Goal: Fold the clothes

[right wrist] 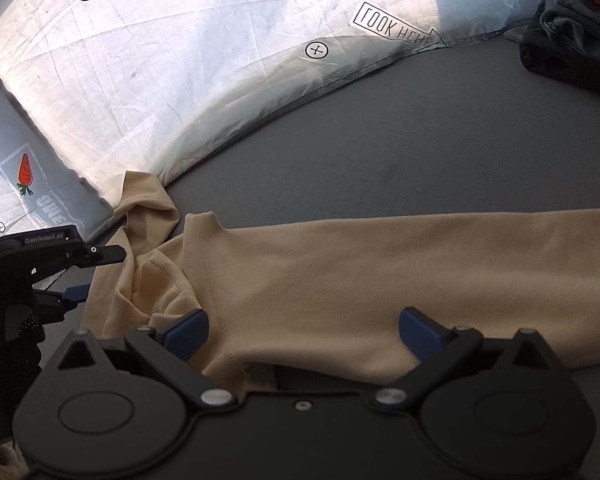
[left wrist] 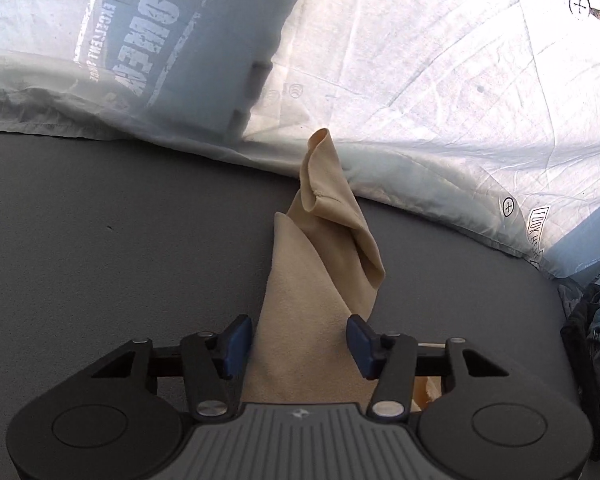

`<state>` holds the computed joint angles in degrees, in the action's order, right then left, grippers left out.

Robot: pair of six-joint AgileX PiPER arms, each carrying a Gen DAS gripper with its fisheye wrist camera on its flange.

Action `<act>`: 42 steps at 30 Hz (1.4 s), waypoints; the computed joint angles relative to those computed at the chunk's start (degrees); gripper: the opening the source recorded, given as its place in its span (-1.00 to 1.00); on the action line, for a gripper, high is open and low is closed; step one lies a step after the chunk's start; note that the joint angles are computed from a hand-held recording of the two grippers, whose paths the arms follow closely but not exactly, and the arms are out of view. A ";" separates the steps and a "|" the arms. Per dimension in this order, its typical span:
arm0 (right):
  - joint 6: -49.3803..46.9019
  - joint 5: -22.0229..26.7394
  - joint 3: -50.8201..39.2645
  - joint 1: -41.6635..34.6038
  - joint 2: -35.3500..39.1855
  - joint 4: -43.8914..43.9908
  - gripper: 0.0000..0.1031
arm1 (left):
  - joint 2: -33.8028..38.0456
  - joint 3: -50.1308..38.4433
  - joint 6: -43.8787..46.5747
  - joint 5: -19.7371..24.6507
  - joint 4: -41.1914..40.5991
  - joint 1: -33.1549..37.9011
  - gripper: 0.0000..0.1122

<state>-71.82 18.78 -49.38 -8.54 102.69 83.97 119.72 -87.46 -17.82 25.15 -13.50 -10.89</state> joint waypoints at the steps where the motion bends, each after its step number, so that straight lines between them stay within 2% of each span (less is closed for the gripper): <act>1: 0.00 -0.29 -0.07 0.19 0.02 -0.32 1.00 | 0.15 -1.16 -3.52 1.12 4.08 -0.49 -0.76; 2: -0.03 -0.49 -0.16 0.33 0.04 -1.05 1.00 | -0.67 -0.53 -9.05 0.36 9.75 -1.33 -0.85; 3: 0.36 -0.68 -0.35 0.48 0.06 -2.56 1.00 | -2.57 2.09 -14.66 -2.42 15.48 -2.02 -0.90; 4: 0.77 -0.92 -0.47 0.68 0.03 -3.94 1.00 | -4.57 3.87 -19.25 -3.30 21.21 -2.45 -0.90; 8: 0.47 -1.94 0.15 1.36 -0.60 -6.18 1.00 | -12.94 8.43 -36.70 0.51 43.41 -4.57 -0.90; 11: 4.40 -1.09 0.32 0.66 -1.35 -9.80 0.99 | -20.35 11.77 -46.37 8.21 56.73 -6.68 -0.90; 14: 7.37 -0.29 0.97 -0.59 -2.49 -12.72 0.99 | -26.88 14.92 -53.83 20.55 67.71 -10.44 -0.90; 16: 8.67 -0.30 1.83 -1.28 -3.79 -14.65 0.99 | -30.82 17.04 -55.19 28.63 72.09 -13.38 -0.90; 18: 9.45 -0.17 2.67 -1.94 -5.11 -15.89 0.99 | -34.33 20.01 -53.14 34.40 75.01 -17.09 -0.90; 20: 10.72 0.39 3.81 -2.94 -6.97 -17.54 0.99 | -36.95 22.51 -50.04 37.27 75.29 -20.47 -0.90; 22: 12.17 0.83 4.91 -3.44 -8.65 -19.33 0.99 | -39.91 23.96 -44.13 36.21 68.64 -22.49 -0.89; 24: 13.71 1.18 6.47 -3.69 -10.60 -21.25 0.99 | -42.86 27.71 -39.09 30.38 57.18 -23.23 -0.74; 27: 18.08 2.26 8.42 -3.56 -13.38 -25.69 0.99 | -44.27 34.78 -30.98 20.74 40.36 -23.41 -0.69; 30: 19.89 3.44 10.76 -3.28 -17.00 -28.38 0.99 | -45.02 40.39 -29.90 17.80 32.84 -26.39 -0.69; 33: 21.40 3.77 12.88 -2.41 -20.13 -31.46 0.99 | -50.87 45.97 -34.07 15.77 32.62 -26.84 -0.60; 37: 25.52 2.86 14.93 0.00 -21.89 -36.39 0.99 | -60.50 52.29 -35.97 14.38 29.51 -19.26 -0.56; 40: 28.76 0.98 15.91 2.93 -21.56 -39.79 0.99 | -66.98 56.20 -28.68 12.64 21.93 -10.11 -0.56; 42: 30.51 -0.15 16.43 4.78 -20.66 -41.61 0.99 | -69.17 57.36 -28.24 13.63 22.05 -7.86 -0.56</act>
<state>-41.31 18.63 -32.95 -3.76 82.03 42.36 50.55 -30.10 -46.06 38.78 8.55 -18.74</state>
